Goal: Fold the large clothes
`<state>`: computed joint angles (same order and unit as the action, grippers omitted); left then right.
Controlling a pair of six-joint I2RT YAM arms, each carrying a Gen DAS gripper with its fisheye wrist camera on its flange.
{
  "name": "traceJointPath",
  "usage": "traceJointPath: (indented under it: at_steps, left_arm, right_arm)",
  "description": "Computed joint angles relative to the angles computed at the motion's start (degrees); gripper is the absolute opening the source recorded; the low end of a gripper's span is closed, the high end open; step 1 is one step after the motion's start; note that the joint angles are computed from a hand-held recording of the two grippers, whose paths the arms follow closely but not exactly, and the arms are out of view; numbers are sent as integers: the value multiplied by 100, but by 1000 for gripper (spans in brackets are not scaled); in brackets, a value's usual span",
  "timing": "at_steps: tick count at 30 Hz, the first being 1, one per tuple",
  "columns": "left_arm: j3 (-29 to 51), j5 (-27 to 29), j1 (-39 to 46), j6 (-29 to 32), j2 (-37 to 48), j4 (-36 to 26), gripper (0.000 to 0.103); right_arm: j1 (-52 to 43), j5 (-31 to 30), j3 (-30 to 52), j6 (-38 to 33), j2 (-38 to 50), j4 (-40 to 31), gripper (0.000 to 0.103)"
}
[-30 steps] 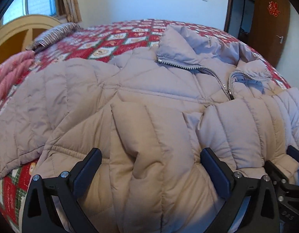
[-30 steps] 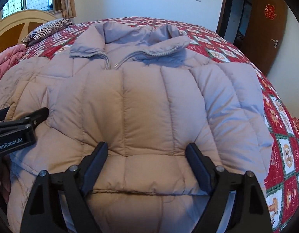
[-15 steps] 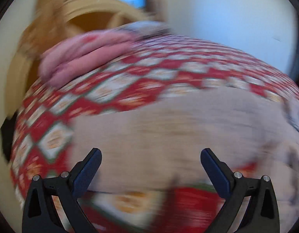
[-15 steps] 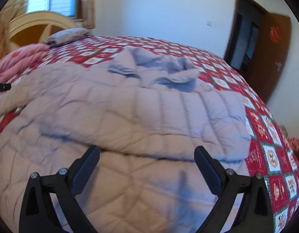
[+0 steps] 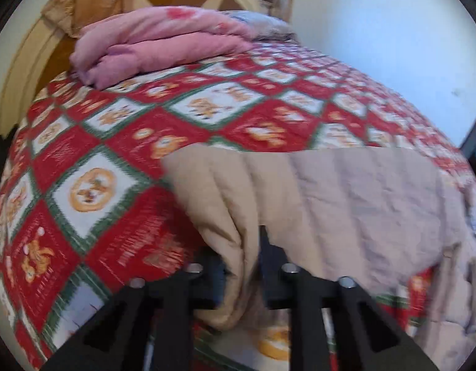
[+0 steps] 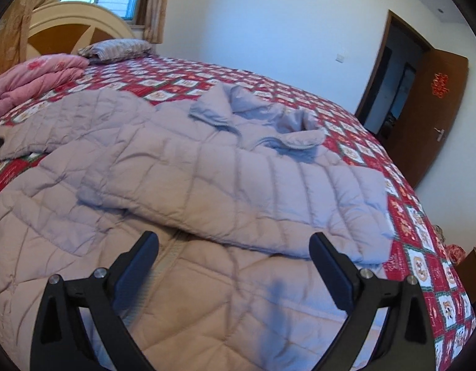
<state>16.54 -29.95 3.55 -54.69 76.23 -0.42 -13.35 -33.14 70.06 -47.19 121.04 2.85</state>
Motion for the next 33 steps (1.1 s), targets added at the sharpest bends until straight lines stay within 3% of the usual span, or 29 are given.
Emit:
traceJointPath:
  at_steps: [5, 9, 12, 20, 21, 23, 24, 25, 28, 33]
  left_arm:
    - [854, -1255, -1728, -510, -778, -1428, 11]
    - [1949, -1944, -2760, -342, -596, -2058, 11]
    - [2924, -2210, -3409, 151, 75, -1942, 11]
    - [5150, -1684, -3965, 1203, 2559, -1079, 12]
    - [5364, -1670, -4026, 1212, 2817, -1049, 16]
    - [5844, -1382, -4055, 1422, 3397, -900, 36]
    - [6094, -1277, -4072, 1414, 3673, -943, 60]
    - [6195, -1311, -4115, 1392, 3800, -938, 74]
    - [6326, -1303, -4193, 1381, 4024, -933, 81]
    - [5940, -1724, -4173, 1020, 3748, -1338, 83]
  right_arm:
    - [-119, 220, 342, 370, 169, 21, 100]
    - [-267, 190, 741, 615, 373, -207, 100]
    - [-391, 108, 965, 728, 502, -350, 100]
    - [-662, -80, 1333, 733, 741, -689, 100]
    - [-704, -98, 1380, 728, 775, -721, 100]
    - [-782, -116, 1531, 721, 878, -848, 100]
    - [-814, -124, 1609, 707, 929, -918, 100]
    - [-852, -129, 1702, 696, 995, -996, 100]
    - [-935, -127, 1982, 670, 1197, -1214, 100]
    - [-997, -123, 2513, 711, 1487, -1709, 100]
